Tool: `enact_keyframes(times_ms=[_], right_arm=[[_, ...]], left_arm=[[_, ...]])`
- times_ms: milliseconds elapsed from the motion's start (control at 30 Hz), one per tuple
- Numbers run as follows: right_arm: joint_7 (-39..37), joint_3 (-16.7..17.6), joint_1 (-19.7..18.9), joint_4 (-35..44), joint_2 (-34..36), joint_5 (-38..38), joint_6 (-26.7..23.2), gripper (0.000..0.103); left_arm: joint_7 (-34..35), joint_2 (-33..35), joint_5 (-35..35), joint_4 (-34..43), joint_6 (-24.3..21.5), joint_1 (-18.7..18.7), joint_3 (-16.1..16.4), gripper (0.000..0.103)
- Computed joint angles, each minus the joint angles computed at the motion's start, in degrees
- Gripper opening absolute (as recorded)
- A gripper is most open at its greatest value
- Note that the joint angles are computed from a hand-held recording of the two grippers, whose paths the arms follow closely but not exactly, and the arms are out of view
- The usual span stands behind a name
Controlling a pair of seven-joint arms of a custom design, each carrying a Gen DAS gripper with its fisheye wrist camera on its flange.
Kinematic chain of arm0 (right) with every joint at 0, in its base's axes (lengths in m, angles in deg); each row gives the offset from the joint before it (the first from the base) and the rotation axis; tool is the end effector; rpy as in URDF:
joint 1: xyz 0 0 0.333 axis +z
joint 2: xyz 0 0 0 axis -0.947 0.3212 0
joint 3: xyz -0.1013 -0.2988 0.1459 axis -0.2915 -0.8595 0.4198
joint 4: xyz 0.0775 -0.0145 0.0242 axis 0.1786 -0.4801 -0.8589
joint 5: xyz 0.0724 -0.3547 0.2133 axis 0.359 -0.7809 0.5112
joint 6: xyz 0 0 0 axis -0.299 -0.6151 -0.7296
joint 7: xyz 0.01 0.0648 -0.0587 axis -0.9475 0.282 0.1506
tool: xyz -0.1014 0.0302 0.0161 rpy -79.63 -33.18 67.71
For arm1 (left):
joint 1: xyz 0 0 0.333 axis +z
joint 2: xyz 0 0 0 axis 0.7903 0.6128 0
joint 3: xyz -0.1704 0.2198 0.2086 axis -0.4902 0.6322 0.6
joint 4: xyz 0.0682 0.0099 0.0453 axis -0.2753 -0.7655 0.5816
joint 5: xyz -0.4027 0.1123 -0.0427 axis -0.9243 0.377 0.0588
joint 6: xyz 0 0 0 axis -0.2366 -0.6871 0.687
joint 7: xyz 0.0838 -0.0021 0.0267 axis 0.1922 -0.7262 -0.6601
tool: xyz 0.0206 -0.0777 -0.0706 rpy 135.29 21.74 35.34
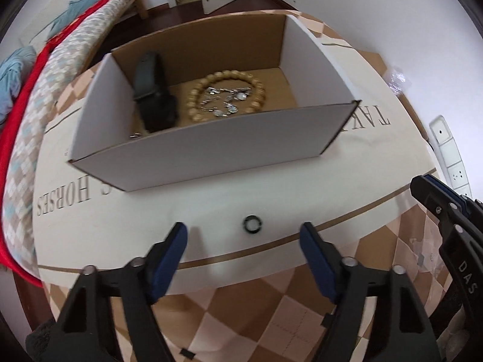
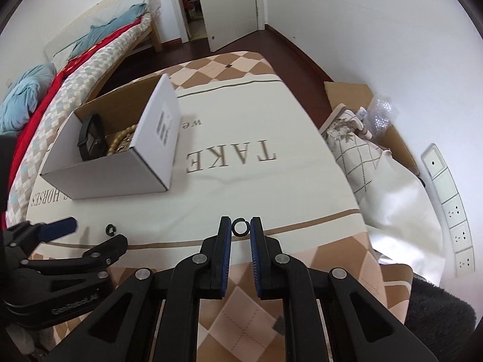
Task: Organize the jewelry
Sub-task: 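Grasp one black ring with the left gripper while the right grasps the other ring, then carry the ring in the left gripper while the right carries its ring into the box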
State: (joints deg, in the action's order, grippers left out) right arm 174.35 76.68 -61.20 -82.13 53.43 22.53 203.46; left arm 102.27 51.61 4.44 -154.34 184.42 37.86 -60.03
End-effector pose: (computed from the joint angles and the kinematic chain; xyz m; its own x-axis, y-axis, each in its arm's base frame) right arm 0.5371 0.1547 0.5922 0.1889 -0.9803 0.0581 -0.8099 -0.1890 -0.5553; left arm 0.5357 -0.2735 0.5420 0.1356 -0.9908 -0.0015 -0.9412 -0.1284 -0.3125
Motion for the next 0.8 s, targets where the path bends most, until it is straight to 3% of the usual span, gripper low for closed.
enact_keyframes(times_ms=[33,67,100,167,567,800], right_arm=[[0.2,0.0,-0.1,-0.1,-0.1,-0.1,0.0,0.013],[0.5,0.1,-0.1,-0.2,-0.2,-0.2,0.1,0.013],[0.4,0.0,-0.1,-0.1,-0.2,0.0,0.0,0.013],[0.5,-0.1,-0.2,-0.1,-0.1,0.1,0.1,0.013],[0.2,0.0,0.4,1.1,-1.1,1.7,1.1,0.013],[-5.5,-1.0,3.0,7.0,0.3,10.7,-1.3,0.013]], left_arm=[[0.3,0.3,-0.3,0.2,0.1,0.0,0.0,0.046],[0.7,0.6,-0.9,0.4,0.1,-0.1,0.0,0.035],[0.4,0.6,-0.5,0.3,0.6,-0.1,0.0,0.033],[0.4,0.8,-0.6,0.4,1.0,-0.2,-0.1,0.01],[0.3,-0.7,1.1,0.9,2.4,-0.1,0.0,0.01],[0.0,-6.1,1.0,1.9,3.4,1.9,1.5,0.01]])
